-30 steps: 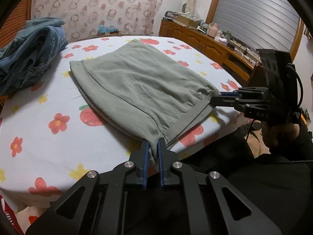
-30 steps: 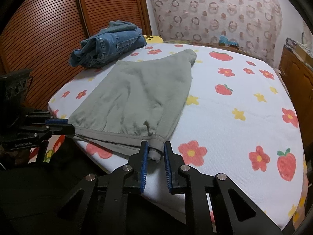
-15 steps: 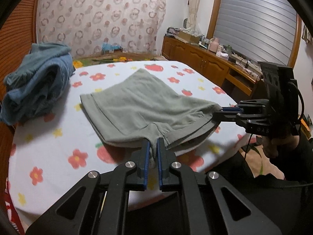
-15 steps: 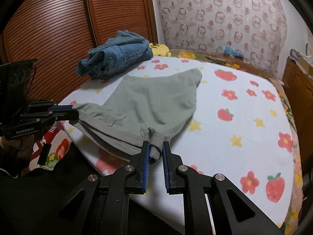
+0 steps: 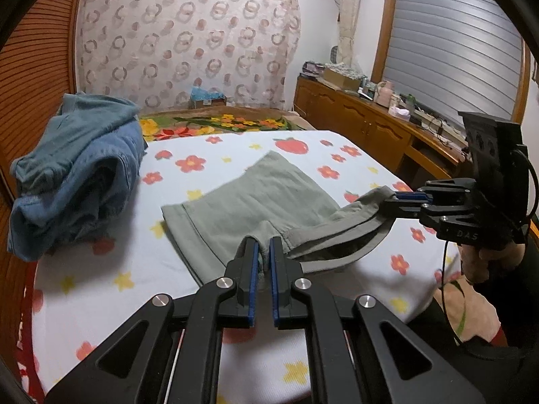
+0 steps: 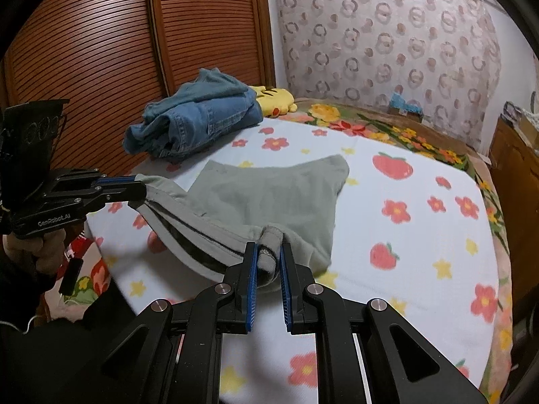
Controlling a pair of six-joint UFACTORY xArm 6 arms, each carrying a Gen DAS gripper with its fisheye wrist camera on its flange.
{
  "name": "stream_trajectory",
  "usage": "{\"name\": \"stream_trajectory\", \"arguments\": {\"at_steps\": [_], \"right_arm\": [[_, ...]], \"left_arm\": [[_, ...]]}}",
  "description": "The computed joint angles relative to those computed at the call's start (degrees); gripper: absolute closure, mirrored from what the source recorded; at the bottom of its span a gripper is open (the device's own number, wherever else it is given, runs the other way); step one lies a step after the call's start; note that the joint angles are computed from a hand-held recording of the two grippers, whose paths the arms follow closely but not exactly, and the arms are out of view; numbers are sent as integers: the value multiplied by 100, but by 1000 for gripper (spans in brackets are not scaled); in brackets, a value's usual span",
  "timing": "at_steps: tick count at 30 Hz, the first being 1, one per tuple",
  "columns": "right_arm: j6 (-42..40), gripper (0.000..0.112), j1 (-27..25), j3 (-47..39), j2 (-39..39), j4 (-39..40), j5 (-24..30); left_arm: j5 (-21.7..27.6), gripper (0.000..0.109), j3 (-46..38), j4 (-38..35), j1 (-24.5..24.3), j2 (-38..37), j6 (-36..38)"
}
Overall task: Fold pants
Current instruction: 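Lift the hem with both grippers and fold it over toward the waistband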
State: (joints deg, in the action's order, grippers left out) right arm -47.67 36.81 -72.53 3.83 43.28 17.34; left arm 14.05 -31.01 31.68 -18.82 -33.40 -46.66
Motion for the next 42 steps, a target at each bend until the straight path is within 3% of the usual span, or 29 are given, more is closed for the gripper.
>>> {"name": "stream_trajectory", "arguments": {"at_steps": [12,18,22,27,31,42], "right_arm": [[424,99,-59,-1143,1037,-534,256],[321,93,-29,-1054,932,-534,124],[549,87,-17,-748,721,-890,-304],[537,80,-90,-474,488,-837,-419],[669,72,-130,-427,508,-1123,-328],[286,72,-152,-1419,1278,-1452,243]], "left_arm": [[-267,101,-316,-443,468,715,548],[-351,101,-323,-667,537,881,735],[-270,101,-409,-408,579,972,545],[-273,101,-425,-443,636,1047,553],[-257,101,-456,-514,650,1116,600],[-277,101,-569,-889,717,1294,966]]}}
